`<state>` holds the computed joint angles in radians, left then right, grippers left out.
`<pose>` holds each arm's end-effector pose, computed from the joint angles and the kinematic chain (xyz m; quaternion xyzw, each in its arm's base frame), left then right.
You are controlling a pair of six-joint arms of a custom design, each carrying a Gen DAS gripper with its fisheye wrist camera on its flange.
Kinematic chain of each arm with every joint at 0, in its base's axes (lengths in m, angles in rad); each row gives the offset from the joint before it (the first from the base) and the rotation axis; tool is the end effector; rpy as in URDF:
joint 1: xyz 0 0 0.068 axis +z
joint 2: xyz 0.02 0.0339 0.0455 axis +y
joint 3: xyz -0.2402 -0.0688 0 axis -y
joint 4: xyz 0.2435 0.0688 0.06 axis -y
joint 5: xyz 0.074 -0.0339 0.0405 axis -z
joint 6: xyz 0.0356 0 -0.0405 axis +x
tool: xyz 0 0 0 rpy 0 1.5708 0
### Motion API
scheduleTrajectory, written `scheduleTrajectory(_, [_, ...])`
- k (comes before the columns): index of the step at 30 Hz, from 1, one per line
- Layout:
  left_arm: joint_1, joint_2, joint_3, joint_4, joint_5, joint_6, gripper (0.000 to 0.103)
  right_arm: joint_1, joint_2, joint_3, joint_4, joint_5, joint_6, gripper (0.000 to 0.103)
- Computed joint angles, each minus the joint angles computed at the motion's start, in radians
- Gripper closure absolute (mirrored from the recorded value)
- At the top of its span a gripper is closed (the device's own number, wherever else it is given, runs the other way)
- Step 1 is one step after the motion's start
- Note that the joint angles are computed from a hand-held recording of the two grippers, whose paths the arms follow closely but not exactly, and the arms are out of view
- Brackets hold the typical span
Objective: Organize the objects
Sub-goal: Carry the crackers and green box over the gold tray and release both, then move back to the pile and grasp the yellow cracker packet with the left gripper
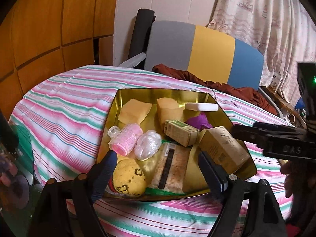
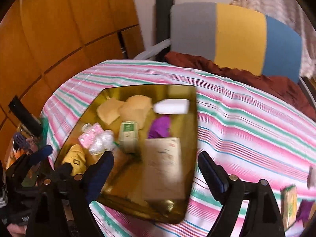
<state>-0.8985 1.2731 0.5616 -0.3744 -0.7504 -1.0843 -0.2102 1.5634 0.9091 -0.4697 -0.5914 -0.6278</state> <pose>0.1559 -0.1568 0.1411 -0.1714 0.8912 0.0079 0.4200 0.2904 -0.0417 0.1597 -0.2565 0.8992 0.1734 0.3092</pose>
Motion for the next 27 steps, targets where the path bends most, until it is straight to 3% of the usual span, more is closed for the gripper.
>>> scheduleTrajectory(7, [-0.03, 0.039, 0.07, 0.0, -0.016, 0.057, 0.018, -0.196, 0.084, 0.086, -0.029, 0.013, -0.047, 0.014])
scheduleTrajectory(15, [-0.046, 0.13, 0.197, 0.067, 0.019, 0.212, 0.018, -0.41, 0.274, 0.326, -0.069, 0.059, -0.03, 0.014])
scheduleTrajectory(22, [-0.082, 0.315, 0.404, 0.171, 0.11, 0.404, 0.017, -0.615, 0.475, 0.64, -0.11, 0.088, 0.103, 0.014])
scheduleTrajectory(27, [-0.085, 0.507, 0.613, 0.187, 0.239, 0.506, 0.017, -0.721, 0.685, 0.935, -0.194, 0.078, 0.3, 0.014])
